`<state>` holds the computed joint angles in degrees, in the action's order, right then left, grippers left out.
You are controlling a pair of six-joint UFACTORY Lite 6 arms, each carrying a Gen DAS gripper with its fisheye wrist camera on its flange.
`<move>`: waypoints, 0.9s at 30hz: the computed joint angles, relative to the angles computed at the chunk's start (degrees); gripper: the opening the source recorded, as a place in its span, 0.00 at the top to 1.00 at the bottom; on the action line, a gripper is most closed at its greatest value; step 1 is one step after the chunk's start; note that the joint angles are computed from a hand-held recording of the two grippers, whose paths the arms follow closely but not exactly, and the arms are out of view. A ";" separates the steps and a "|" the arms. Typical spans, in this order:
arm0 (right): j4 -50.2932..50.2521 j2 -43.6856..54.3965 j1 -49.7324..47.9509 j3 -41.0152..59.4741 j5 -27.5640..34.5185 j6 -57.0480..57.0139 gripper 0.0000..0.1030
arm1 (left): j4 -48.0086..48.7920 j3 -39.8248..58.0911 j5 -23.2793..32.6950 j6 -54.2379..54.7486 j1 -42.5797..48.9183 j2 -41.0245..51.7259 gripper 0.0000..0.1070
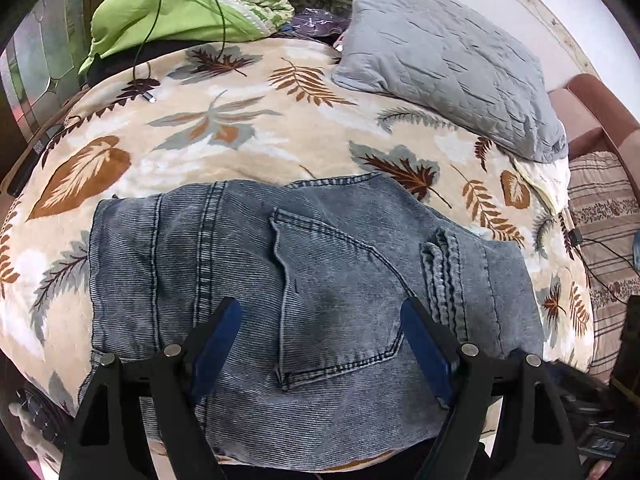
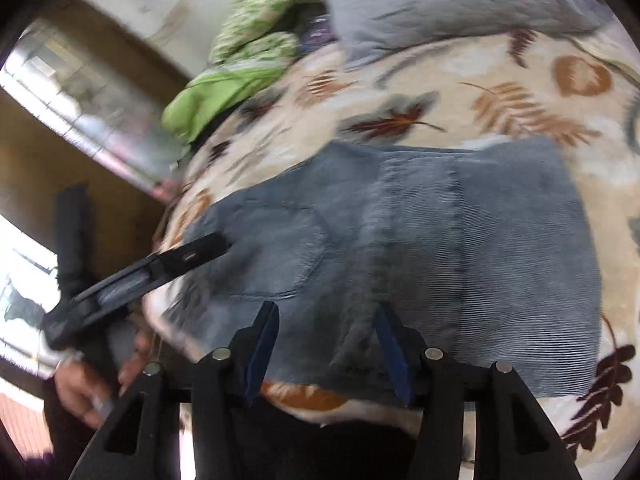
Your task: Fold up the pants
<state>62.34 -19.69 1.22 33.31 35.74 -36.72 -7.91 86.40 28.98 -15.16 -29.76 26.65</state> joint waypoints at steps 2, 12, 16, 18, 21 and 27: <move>-0.26 -5.37 -2.84 -2.46 1.61 -1.29 0.45 | -0.67 0.24 -0.53 0.78 -1.47 0.08 0.23; -1.22 -3.85 -21.54 -10.00 -1.79 -8.46 0.61 | 14.42 13.07 0.57 -4.84 -17.34 14.64 0.23; 0.42 0.59 -26.60 -11.73 0.29 -15.11 0.74 | 13.07 12.66 1.59 -4.29 -16.74 16.58 0.23; -1.16 0.37 -26.87 -8.98 1.35 -13.67 0.74 | 10.79 12.93 1.77 -2.81 -15.83 15.77 0.23; 1.64 4.45 -25.70 -2.30 0.37 -14.54 0.74 | 12.37 13.42 -0.01 -5.05 -15.30 14.81 0.23; -4.26 28.74 -12.73 17.19 -8.46 -4.26 0.74 | 17.20 20.54 4.88 -6.83 -17.52 22.51 0.23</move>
<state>58.07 9.05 -11.51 50.50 27.28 -40.98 9.28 106.95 33.86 -21.99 -47.28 49.16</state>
